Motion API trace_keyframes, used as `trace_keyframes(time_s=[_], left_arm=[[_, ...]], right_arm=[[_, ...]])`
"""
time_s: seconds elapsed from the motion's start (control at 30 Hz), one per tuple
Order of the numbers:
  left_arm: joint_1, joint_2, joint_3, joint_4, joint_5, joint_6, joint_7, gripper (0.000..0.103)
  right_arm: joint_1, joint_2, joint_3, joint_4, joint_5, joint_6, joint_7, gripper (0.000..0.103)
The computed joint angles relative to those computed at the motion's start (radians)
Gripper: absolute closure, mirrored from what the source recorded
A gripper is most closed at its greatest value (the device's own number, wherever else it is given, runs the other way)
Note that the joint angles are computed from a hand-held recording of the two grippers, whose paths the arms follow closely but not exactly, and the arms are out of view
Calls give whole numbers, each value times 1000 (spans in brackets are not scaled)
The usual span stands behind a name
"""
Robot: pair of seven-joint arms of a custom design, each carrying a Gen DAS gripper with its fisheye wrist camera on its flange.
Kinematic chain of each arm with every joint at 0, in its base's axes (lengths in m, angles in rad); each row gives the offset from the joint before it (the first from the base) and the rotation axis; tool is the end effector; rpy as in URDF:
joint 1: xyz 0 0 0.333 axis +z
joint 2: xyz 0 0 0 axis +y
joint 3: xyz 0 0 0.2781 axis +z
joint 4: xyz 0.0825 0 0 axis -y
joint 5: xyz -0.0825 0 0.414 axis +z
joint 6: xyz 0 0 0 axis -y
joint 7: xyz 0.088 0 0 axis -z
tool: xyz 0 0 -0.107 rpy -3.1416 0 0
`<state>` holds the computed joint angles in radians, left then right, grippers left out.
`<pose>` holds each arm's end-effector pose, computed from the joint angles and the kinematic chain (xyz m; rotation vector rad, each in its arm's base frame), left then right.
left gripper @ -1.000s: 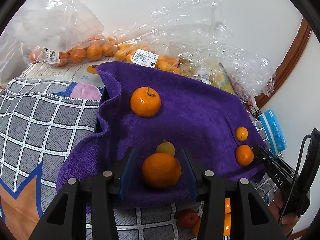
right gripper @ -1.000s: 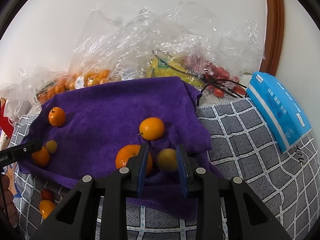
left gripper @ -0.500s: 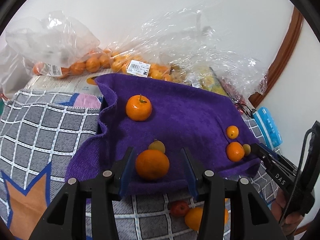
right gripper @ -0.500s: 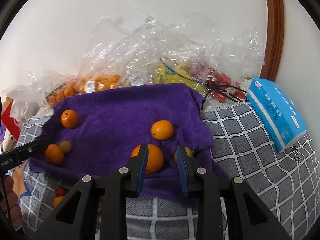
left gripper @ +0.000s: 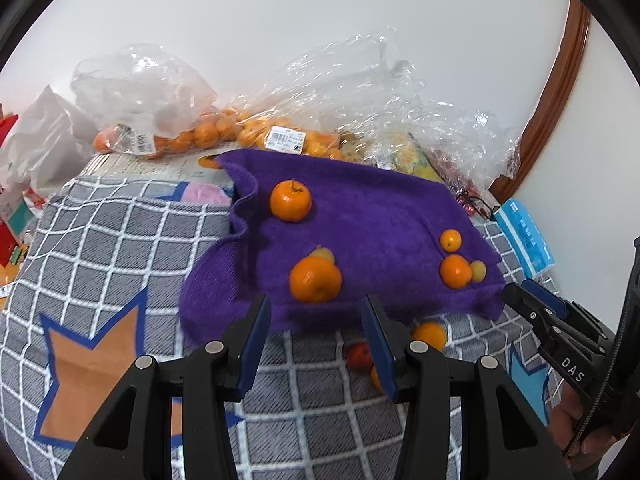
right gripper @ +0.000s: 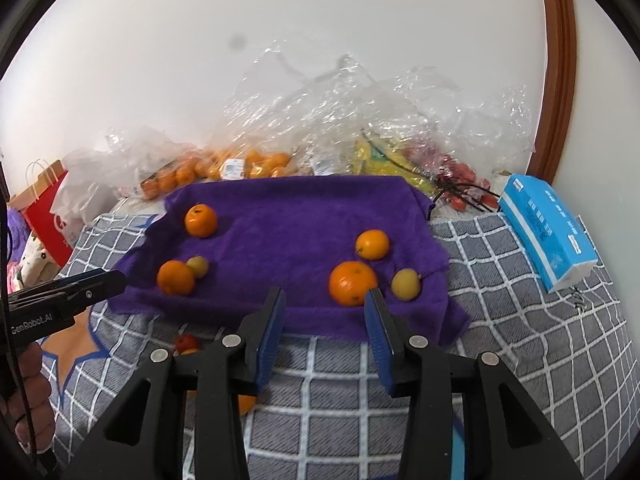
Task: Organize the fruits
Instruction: 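Withdraw both open grippers from the towel toward the loose fruit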
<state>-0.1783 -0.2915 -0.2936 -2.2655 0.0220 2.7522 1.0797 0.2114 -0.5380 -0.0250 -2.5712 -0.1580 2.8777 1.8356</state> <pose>0.4877 -0.2597 0.5149 -1.8557 1.8925 -0.9764 0.4640 0.0962 0.4974 -1.7358 1.6454 -0.6664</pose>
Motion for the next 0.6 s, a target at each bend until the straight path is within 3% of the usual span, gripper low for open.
trace_keyframes(time_s=[0.6], left_arm=[[7,-152,3,-148,-28,-73,33,58]], right_arm=[[66,-88,6,-74,48,-70,16,59]])
